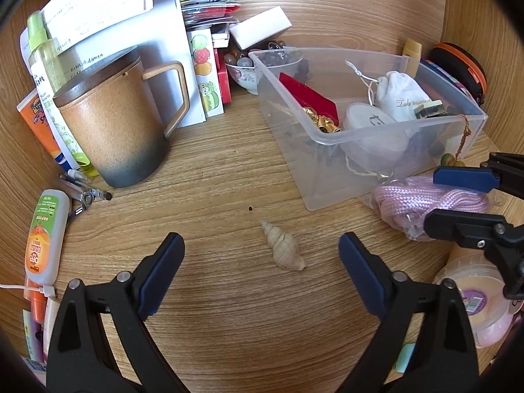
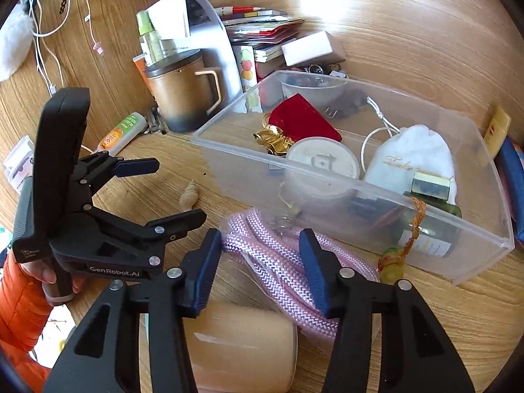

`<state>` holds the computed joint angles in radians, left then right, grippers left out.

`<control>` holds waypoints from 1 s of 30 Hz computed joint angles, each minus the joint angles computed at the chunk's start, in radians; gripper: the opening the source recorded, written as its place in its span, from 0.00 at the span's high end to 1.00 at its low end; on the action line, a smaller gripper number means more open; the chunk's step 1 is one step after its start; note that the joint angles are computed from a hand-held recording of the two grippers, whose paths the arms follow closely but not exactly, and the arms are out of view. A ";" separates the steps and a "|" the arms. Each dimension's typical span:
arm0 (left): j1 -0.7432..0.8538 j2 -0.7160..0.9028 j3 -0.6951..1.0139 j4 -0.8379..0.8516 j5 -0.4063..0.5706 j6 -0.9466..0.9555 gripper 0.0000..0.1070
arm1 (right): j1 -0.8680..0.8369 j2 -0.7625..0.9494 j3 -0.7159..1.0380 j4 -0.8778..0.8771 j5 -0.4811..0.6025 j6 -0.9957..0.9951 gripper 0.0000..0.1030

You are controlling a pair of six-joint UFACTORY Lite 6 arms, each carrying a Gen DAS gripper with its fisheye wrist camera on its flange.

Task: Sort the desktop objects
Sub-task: 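Withdraw both tools toward the seashell and the pink rope bag, then grasp the seashell with the left tool while the right tool grasps the pink rope bag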

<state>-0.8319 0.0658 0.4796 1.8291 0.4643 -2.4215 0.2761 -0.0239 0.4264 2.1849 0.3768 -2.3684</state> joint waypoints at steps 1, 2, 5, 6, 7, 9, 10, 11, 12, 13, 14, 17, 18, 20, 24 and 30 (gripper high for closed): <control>0.007 0.002 0.001 0.009 -0.010 -0.007 0.21 | -0.010 -0.003 -0.003 -0.016 0.006 0.013 0.59; 0.017 0.004 0.002 0.020 -0.022 -0.012 0.26 | -0.022 -0.012 -0.010 -0.035 0.013 0.028 0.61; 0.024 0.012 0.009 0.017 -0.034 -0.007 0.35 | -0.063 -0.039 -0.023 -0.110 0.031 0.096 0.67; 0.022 0.011 0.008 0.019 -0.033 -0.008 0.36 | -0.087 -0.048 -0.026 -0.154 0.042 0.130 0.70; 0.018 0.011 0.008 0.018 -0.032 -0.007 0.39 | -0.105 -0.053 -0.027 -0.186 0.053 0.157 0.72; 0.009 0.017 0.014 0.004 -0.025 0.004 0.44 | -0.143 -0.079 -0.037 -0.247 0.063 0.206 0.75; 0.005 0.019 0.016 0.000 -0.025 0.008 0.47 | -0.160 -0.095 -0.045 -0.278 0.067 0.227 0.76; 0.005 0.022 0.017 -0.001 -0.028 0.011 0.48 | -0.178 -0.114 -0.054 -0.314 0.067 0.247 0.77; 0.002 0.023 0.018 0.002 -0.026 0.008 0.48 | -0.190 -0.133 -0.065 -0.328 0.065 0.259 0.77; -0.002 0.024 0.019 -0.001 -0.024 0.009 0.48 | -0.204 -0.148 -0.072 -0.357 0.064 0.277 0.77; -0.005 0.026 0.021 -0.004 -0.021 0.013 0.49 | -0.228 -0.167 -0.084 -0.398 0.065 0.301 0.77; -0.006 0.026 0.023 0.007 -0.027 0.004 0.56 | -0.276 -0.196 -0.095 -0.493 0.056 0.371 0.70; -0.002 0.026 0.023 0.022 -0.034 -0.009 0.58 | -0.292 -0.207 -0.100 -0.511 0.049 0.383 0.60; -0.003 0.028 0.026 0.033 -0.036 -0.017 0.66 | -0.331 -0.248 -0.126 -0.530 0.044 0.376 0.47; -0.036 0.044 0.045 -0.010 -0.014 0.027 0.76 | -0.415 -0.346 -0.179 -0.618 0.073 0.396 0.28; -0.052 0.064 0.072 -0.082 0.009 0.071 0.84 | -0.408 -0.300 -0.190 -0.535 0.051 0.309 0.17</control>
